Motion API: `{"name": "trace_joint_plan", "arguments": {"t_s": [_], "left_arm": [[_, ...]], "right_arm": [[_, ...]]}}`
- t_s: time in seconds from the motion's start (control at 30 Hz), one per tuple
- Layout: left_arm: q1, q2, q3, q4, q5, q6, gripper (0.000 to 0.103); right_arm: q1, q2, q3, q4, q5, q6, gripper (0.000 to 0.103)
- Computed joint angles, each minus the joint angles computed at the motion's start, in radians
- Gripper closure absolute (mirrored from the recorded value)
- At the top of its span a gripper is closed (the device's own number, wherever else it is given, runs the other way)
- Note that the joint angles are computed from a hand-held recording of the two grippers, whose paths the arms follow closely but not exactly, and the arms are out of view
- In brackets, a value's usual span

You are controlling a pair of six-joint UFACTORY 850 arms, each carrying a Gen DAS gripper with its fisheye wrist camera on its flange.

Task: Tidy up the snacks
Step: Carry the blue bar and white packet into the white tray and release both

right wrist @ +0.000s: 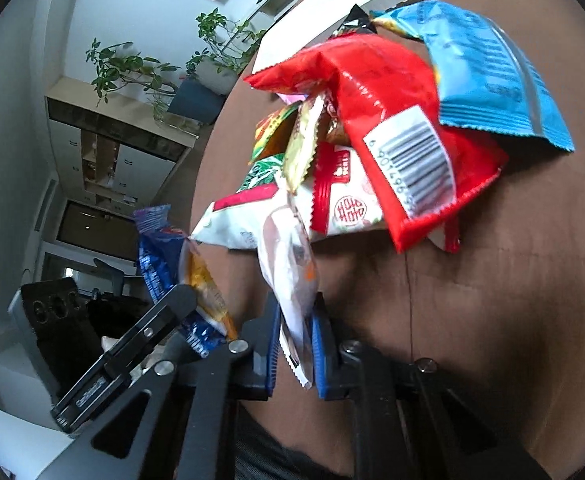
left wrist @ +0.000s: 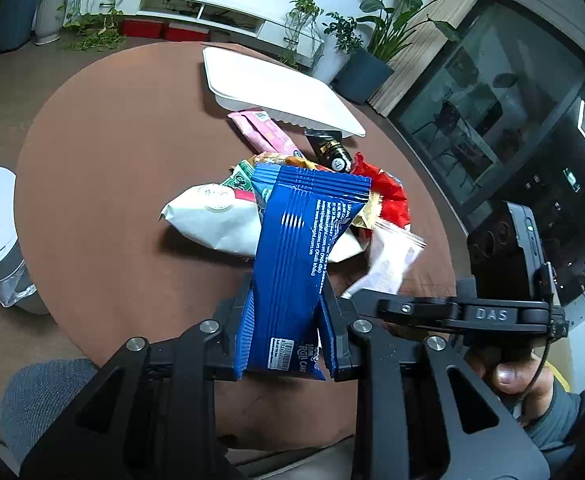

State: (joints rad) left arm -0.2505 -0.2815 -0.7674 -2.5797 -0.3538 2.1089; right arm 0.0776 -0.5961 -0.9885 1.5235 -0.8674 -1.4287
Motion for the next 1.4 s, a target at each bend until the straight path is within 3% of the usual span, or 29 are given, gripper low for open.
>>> {"name": "trace_joint_plan", "arguments": {"t_s": [0.43,0.67,0.77,1.0,1.13,1.27,1.4], "left_arm": [[0.073,0.013,-0.036,0.260,-0.060,-0.284,0.077],[0.151,-0.014,-0.162,0.479,-0.017,-0.459,0.077],[0.181,-0.062,-0.293,0.752,0.030,-0.685,0.077],[0.202,-0.267,-0.660,1.485,0.021,-1.372,0.077],[0.195,-0.442,-0.926,1.869,-0.092,-1.767,0.077],[0.188,-0.586,-1.130,2.021,-0.174,-1.942,0.077],[0.169,-0.654,-1.208,2.099,-0.212,-2.018,0.077]], "right_arm": [[-0.125,0.021,-0.012,-0.050,-0.136,0.037,0.087],[-0.217,0.000,-0.128,-0.073,-0.094,0.075,0.087],[-0.237,-0.035,-0.231,-0.113,-0.041,0.120,0.087],[-0.196,-0.225,-0.648,-0.349,-0.018,0.379,0.087],[-0.136,-0.402,-0.971,-0.546,-0.085,0.590,0.088],[-0.074,-0.572,-1.257,-0.690,-0.150,0.755,0.088],[-0.037,-0.776,-1.595,-0.801,-0.255,0.899,0.088]]}}
